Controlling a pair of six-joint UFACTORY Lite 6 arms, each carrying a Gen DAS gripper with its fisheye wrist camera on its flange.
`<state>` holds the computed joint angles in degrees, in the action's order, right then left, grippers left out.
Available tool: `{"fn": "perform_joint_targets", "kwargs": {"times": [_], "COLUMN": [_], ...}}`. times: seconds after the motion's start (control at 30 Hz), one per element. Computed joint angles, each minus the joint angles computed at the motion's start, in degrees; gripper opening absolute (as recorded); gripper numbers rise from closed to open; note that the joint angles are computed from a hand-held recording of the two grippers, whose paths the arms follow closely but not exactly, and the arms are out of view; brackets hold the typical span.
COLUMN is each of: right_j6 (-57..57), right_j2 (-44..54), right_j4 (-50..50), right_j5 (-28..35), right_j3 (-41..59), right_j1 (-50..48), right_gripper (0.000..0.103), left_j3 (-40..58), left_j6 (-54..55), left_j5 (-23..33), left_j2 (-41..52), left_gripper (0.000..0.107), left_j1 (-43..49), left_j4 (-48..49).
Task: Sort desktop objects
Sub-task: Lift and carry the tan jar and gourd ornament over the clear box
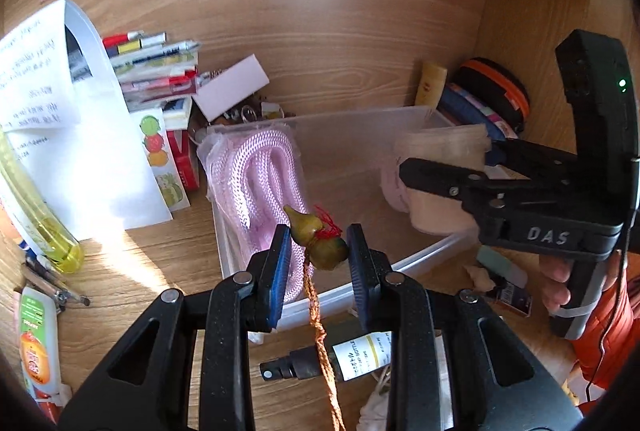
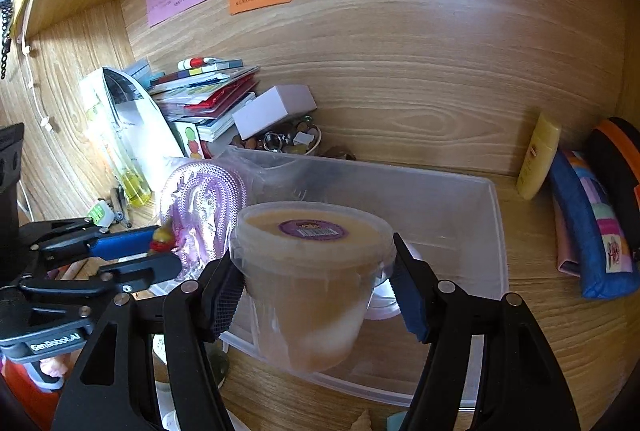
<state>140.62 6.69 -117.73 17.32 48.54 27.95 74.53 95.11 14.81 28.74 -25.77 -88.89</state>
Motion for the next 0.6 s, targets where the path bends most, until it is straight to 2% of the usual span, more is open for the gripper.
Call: {"fn": "perform_joint_targets", "kwargs": {"times": [0.13,0.27,0.47,0.6], "right_j6": [3.8,-2.3,-6.9,-11.7], "right_j2": [0.9,3.3,6.1,9.6], "right_j4": [-3.2,3.3,7.5,12.0], "right_j5": [-1.7,-0.8,-2.4,-3.0], "right_j3": [0.4,2.2,4.4,6.8], "right_j1": [-1.2,-0.7,-0.9,0.5], "right_gripper": [0.063,0.063,0.063,0.063], "left_j3": [1.7,1.7,2.1,1.5], "left_j6": [-4.6,-5.3,-7.0,-4.9], "left_j5": [0.4,1.0,1.1,-0.5], "left_j2": [1.9,1.9,2.0,1.5], "left_gripper": [0.028,0.028,0.028,0.028], "left_j1": [0.1,0.2,0.1,-0.6], "left_j4": [4.7,5.1,6.3,4.1]}}
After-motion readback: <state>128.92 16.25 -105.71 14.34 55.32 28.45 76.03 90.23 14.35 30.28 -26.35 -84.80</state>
